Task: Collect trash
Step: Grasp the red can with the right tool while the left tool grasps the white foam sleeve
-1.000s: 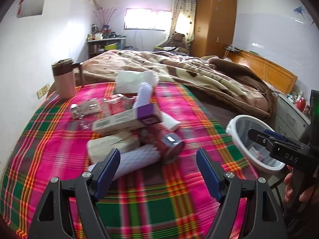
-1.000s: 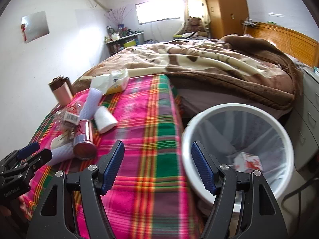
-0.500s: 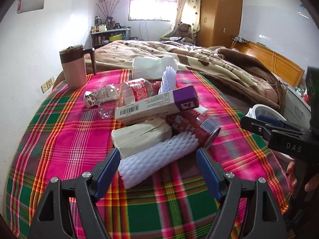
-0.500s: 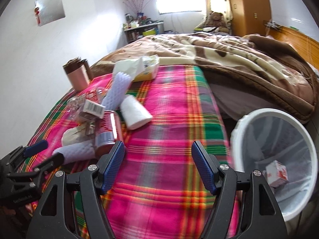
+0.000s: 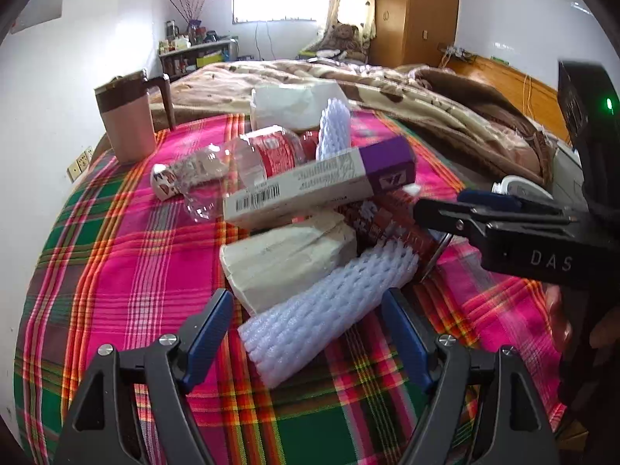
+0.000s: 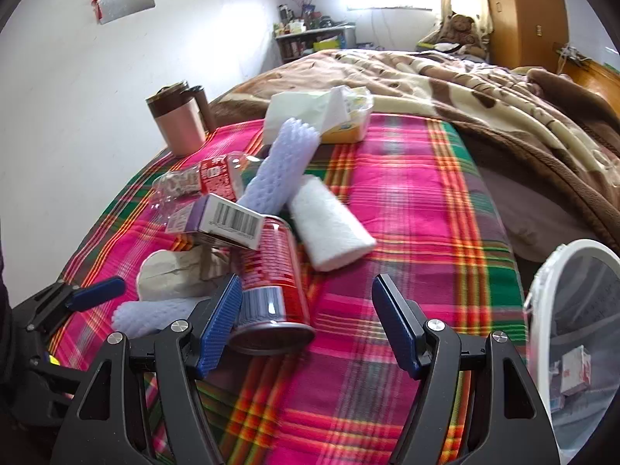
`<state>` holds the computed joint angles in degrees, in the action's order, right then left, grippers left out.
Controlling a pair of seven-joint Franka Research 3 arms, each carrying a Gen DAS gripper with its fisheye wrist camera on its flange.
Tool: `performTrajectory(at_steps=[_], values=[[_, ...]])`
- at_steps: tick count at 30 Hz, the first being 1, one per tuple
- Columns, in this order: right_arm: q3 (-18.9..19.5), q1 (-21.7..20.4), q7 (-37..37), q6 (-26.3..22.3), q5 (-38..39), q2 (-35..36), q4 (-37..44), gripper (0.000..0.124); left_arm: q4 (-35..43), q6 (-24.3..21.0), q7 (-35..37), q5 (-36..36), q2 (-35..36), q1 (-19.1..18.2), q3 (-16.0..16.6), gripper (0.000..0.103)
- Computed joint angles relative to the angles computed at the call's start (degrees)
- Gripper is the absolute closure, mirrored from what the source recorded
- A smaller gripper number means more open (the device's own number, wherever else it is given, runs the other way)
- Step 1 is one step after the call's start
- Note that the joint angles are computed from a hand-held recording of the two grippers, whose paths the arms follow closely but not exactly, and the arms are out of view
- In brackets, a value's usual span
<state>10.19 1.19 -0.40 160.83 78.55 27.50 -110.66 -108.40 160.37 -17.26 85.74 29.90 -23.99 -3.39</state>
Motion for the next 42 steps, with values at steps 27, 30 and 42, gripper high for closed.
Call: performTrajectory(at_steps=[27,30,42], values=[[0.35,-3.74,8.56,-0.13,-10.98,1.38,-0.10,0.065,3.73,8.53,17.79,-13.35,3.68,-3.70,4.65,0.023],[0.03,-4.05,8.00,1.07,-10.85,0.40,-1.51,0.065,4.87,4.93,20.52,-15.34,4.19,-4.09,4.36,0.023],[-0.62,-4.37,10.71,-1.01,-13.73,0.86,-0.87,0.062,8.59,6.76,29.69,-21.29,7.67,-3.23,3.03,0.023]])
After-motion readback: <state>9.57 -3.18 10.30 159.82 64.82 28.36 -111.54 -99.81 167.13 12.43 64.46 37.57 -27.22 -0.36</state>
